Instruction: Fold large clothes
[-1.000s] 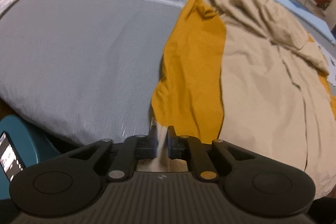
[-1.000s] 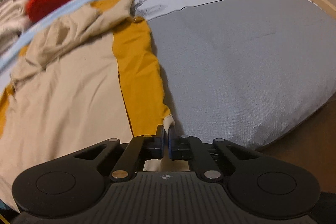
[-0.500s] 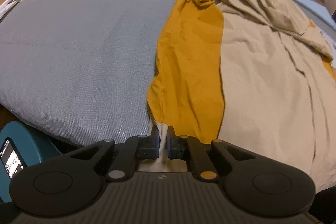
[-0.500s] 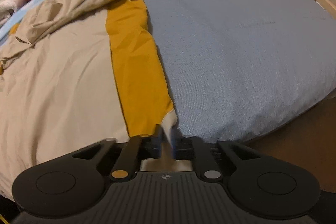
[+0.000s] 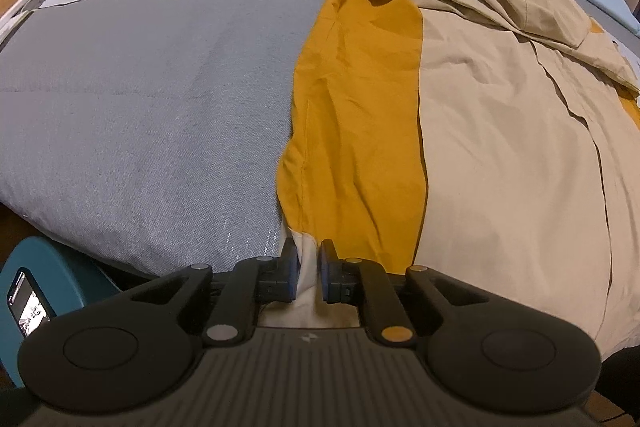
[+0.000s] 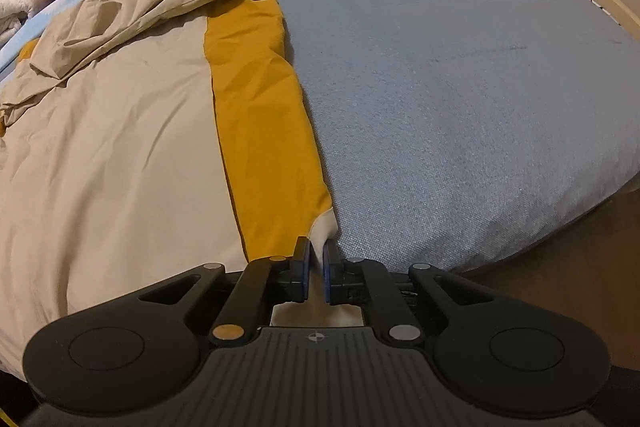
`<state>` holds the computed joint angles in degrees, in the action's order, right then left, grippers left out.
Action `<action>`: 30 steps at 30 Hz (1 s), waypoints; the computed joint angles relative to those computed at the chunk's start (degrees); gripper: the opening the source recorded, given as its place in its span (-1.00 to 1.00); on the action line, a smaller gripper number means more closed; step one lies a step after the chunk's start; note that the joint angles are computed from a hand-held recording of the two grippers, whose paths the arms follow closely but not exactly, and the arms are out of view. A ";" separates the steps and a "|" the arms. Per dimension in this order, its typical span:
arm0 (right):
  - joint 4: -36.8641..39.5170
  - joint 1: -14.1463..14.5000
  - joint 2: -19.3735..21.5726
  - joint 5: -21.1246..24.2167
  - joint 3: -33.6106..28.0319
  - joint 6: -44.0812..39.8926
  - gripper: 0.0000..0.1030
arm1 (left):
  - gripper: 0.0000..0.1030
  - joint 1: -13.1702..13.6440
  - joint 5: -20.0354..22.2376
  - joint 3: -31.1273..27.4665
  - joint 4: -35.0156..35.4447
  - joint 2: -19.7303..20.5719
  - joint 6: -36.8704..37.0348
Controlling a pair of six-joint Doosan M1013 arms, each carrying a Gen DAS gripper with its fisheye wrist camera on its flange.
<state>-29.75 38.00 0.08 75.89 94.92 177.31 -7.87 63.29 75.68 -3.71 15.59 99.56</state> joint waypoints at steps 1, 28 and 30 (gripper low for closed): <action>0.04 -0.04 0.11 0.01 -0.09 -0.08 -0.88 | -0.80 -0.06 -0.07 0.03 0.17 0.00 -0.03; -13.43 4.88 -1.57 -0.59 -2.00 5.19 -0.96 | -0.98 1.02 -6.01 1.39 -9.66 -4.53 8.47; -16.42 5.76 -2.61 -1.94 -2.39 6.06 -0.97 | -0.98 1.89 -6.45 0.59 -13.35 -5.26 11.04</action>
<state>-46.17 43.76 -2.52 73.94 92.53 183.36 -5.98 56.84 76.27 -17.06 10.33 110.60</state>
